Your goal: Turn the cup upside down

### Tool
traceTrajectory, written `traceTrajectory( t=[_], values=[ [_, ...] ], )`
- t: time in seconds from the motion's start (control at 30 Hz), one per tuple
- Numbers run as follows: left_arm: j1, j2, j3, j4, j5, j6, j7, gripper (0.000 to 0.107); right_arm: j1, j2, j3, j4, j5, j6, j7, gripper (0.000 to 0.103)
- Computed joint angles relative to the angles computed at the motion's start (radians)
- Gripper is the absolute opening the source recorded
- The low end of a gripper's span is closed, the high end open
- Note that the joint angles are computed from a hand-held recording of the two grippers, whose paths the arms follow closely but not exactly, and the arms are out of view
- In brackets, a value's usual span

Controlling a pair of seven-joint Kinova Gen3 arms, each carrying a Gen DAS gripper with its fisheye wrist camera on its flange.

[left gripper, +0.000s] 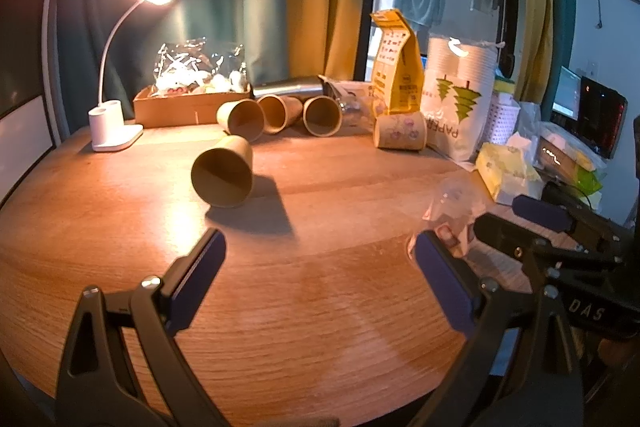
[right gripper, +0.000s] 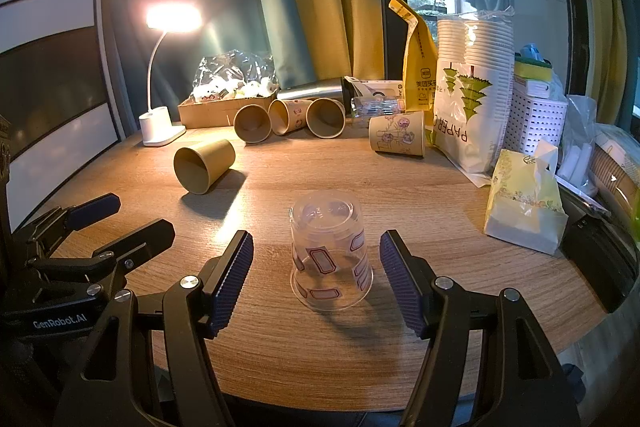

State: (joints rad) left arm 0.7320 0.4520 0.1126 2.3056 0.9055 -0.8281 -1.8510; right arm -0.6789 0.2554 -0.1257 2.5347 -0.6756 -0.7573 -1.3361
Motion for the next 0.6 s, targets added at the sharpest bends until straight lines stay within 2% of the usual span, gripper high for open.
traceTrajectory(
  t=[0.6],
  values=[
    [0.002, 0.0, 0.001, -0.001, 0.004, -0.002, -0.004, 0.097, -0.002, 0.002, -0.001, -0.003, 0.0, -0.001, -0.002, 0.069]
  ],
)
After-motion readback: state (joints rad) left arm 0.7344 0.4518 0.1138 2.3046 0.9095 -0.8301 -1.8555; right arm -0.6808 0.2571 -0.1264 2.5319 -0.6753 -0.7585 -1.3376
